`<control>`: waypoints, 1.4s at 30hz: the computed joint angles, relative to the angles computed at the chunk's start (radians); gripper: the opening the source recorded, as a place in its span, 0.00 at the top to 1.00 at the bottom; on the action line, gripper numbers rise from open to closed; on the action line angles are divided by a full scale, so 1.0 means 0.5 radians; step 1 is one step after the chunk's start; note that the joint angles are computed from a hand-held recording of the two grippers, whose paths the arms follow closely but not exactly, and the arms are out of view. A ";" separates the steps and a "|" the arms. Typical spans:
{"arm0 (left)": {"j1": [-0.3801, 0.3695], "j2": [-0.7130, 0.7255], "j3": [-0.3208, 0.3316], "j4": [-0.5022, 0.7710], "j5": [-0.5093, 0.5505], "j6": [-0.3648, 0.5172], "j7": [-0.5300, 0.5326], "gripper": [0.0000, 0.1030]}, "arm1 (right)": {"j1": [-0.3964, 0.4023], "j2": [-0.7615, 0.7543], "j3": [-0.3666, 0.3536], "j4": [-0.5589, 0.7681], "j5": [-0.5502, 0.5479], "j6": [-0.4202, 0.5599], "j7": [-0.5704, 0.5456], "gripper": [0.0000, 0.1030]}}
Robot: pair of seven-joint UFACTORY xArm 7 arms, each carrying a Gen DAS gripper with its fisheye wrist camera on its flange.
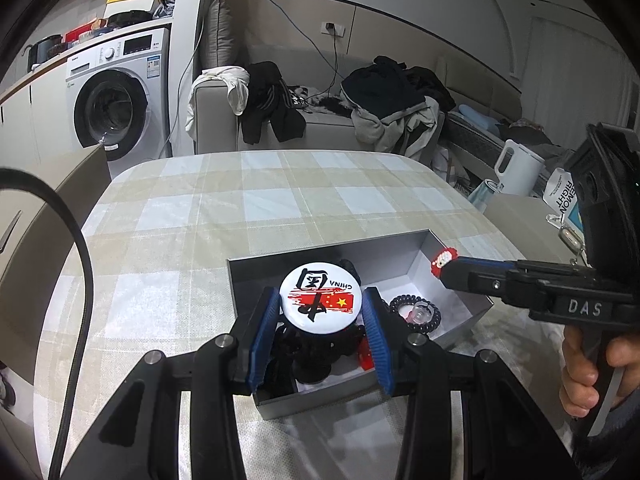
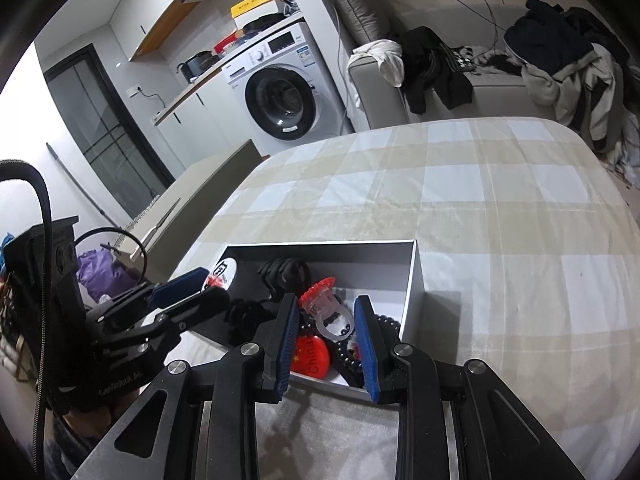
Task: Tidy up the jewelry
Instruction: 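Open the left gripper to drop the badge while the right gripper drops the ring in the box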
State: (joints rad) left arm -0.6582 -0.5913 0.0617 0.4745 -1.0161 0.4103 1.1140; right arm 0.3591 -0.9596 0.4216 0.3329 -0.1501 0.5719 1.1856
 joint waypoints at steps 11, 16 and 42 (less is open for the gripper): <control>-0.006 0.036 -0.017 0.020 -0.037 -0.022 0.033 0.65 | -0.015 -0.013 -0.017 -0.011 0.003 -0.011 -0.007 0.73; 0.003 0.051 -0.030 0.029 -0.030 -0.019 0.021 0.64 | -0.013 0.005 -0.018 -0.002 0.006 -0.008 -0.014 0.73; 0.062 -0.068 -0.010 -0.007 -0.083 0.165 0.049 0.37 | -0.019 -0.116 0.033 0.027 -0.022 0.133 0.019 0.37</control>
